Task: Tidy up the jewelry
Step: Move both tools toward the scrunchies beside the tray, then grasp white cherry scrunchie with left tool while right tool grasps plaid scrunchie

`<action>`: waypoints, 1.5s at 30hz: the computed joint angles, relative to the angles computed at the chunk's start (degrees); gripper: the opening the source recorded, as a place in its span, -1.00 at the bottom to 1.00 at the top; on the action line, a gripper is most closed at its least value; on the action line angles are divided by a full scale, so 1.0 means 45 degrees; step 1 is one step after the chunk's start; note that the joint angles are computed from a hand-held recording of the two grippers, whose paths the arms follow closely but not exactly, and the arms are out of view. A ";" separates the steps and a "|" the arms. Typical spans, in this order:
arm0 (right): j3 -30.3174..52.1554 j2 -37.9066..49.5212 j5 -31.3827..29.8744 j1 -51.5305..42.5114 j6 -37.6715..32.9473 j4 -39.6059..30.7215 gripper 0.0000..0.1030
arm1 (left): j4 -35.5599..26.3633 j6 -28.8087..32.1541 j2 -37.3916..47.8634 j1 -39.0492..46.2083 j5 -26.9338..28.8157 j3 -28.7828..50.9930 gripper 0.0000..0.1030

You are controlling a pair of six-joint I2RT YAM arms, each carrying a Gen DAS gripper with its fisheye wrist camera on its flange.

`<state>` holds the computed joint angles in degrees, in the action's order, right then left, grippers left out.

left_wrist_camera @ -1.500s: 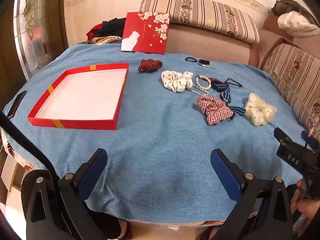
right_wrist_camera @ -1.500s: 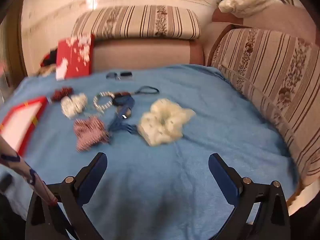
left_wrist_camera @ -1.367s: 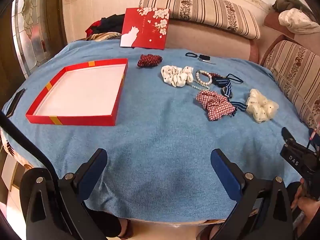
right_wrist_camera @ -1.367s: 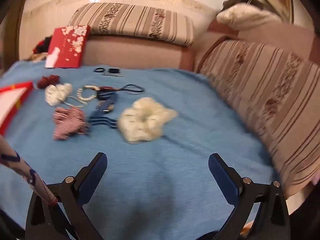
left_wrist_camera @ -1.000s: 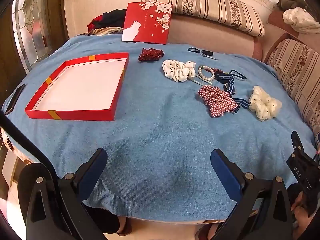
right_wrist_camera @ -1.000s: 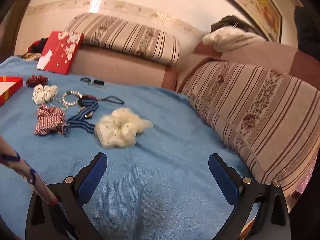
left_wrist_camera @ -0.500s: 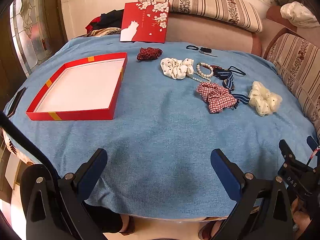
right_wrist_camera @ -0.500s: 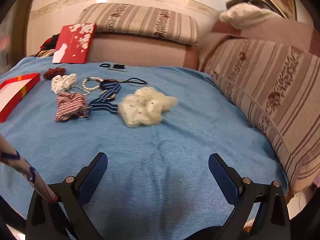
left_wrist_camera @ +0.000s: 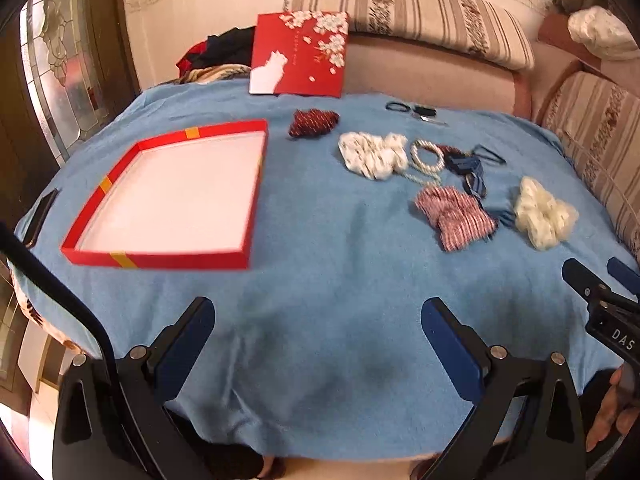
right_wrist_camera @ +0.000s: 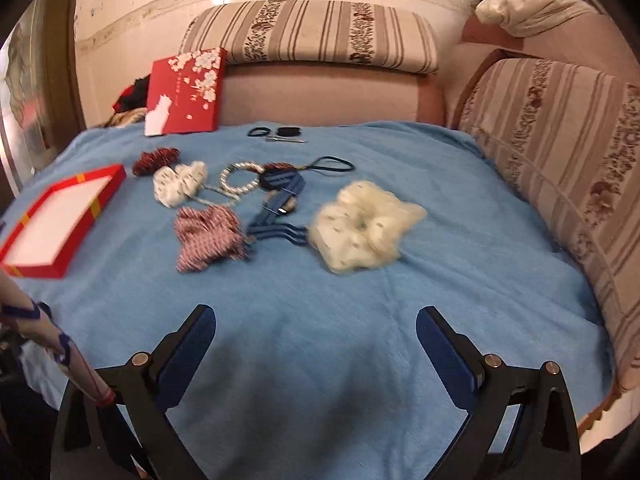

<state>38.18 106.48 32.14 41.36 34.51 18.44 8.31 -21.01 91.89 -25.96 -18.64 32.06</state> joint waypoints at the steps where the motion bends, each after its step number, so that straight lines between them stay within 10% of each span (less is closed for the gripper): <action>1: 0.0193 0.0046 -0.0281 -0.0132 -0.0107 0.0041 0.96 | -0.0003 0.0151 -0.0029 0.0253 0.0122 0.0113 1.00; 10: 0.2371 0.1173 -0.3031 -0.1290 -0.0278 -0.0747 0.67 | -0.1108 0.1774 0.1311 0.2452 0.2812 0.3060 0.97; 28: 0.6482 0.5216 -0.7123 -0.2292 -0.1148 -0.0442 0.15 | -0.7207 0.1852 1.1898 0.3552 0.7220 1.7454 0.78; 33: 0.7552 0.6003 -0.7043 -0.2276 -0.1425 -0.1199 -0.01 | -0.8788 0.1625 1.3667 0.3630 0.8038 1.9902 0.07; 36: 0.8284 0.6432 -0.6749 -0.2191 -0.1654 -0.1898 -0.17 | -0.8457 0.1776 1.3498 0.3499 0.7598 1.9491 -0.34; 37: 0.8497 0.6573 -0.6580 -0.2147 -0.1695 -0.2140 -0.25 | -0.8831 0.1930 1.3654 0.3473 0.7625 1.9832 -0.90; 39: 0.8921 0.6816 -0.6284 -0.2060 -0.1799 -0.2678 -0.62 | -0.8929 0.1841 1.3459 0.3438 0.7574 1.9668 -0.88; 45: 0.8196 0.5886 -0.6594 -0.1979 -0.1799 -0.2128 -0.80 | -0.6974 0.1987 0.9907 0.3801 0.8150 1.5391 -0.88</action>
